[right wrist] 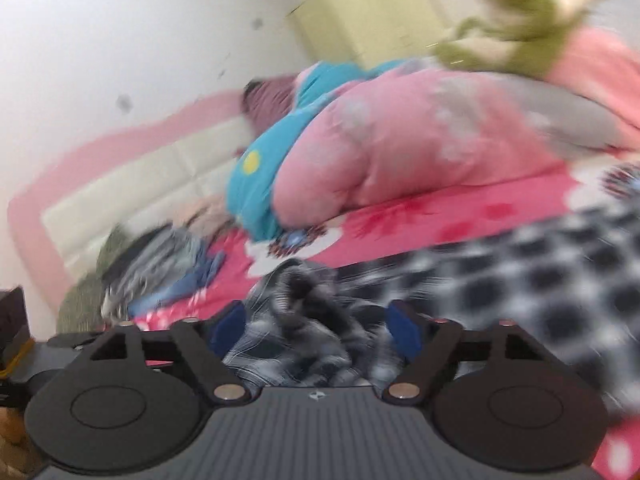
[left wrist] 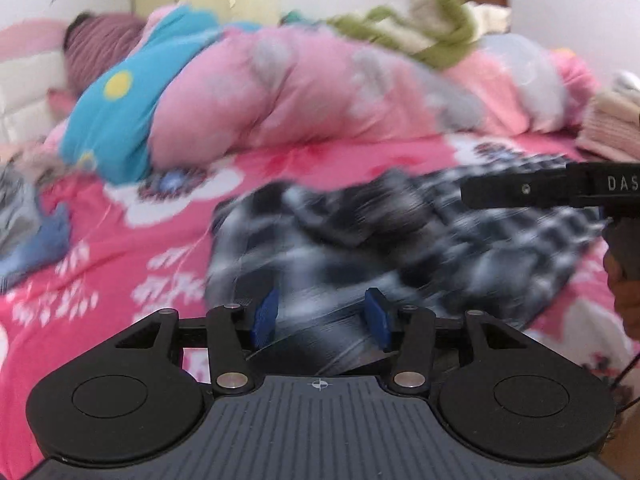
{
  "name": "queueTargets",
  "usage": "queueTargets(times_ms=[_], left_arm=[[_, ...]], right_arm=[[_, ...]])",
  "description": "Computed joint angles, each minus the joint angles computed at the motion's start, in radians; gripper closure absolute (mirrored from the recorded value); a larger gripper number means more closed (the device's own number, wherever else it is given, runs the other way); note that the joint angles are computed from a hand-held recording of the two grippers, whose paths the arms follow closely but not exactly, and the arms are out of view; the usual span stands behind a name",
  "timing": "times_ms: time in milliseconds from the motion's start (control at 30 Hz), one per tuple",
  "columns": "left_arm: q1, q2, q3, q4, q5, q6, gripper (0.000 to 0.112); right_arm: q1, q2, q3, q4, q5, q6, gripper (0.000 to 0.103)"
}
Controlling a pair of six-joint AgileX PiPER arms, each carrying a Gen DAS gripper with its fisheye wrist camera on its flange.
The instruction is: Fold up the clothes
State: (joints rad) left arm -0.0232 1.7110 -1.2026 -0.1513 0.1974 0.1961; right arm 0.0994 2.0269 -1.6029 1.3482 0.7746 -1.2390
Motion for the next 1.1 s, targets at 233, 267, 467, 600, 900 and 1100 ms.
queueTargets(times_ms=[233, 267, 467, 600, 900, 1100], left_arm=[[0.042, 0.032, 0.005, -0.307, 0.021, 0.318, 0.064], [0.051, 0.034, 0.008, -0.384, 0.023, 0.398, 0.064], [0.089, 0.029, 0.034, -0.667, 0.042, 0.677, 0.064], [0.106, 0.003, 0.045, -0.713, 0.048, 0.719, 0.064], [0.114, -0.016, -0.028, -0.597, 0.077, 0.539, 0.064], [0.019, 0.061, -0.130, -0.403, 0.096, 0.350, 0.064]], right_arm=[[0.114, 0.208, -0.407, -0.494, 0.072, 0.381, 0.016], [0.119, 0.208, -0.405, -0.509, 0.070, 0.388, 0.018], [0.114, 0.203, -0.405, -0.527, 0.073, 0.486, 0.076], [0.029, 0.211, -0.429, -0.270, 0.198, 0.584, 0.093], [-0.102, 0.272, -0.230, 0.085, 0.308, 0.852, 0.093], [-0.131, 0.246, -0.193, 0.094, 0.313, 0.810, 0.093]])
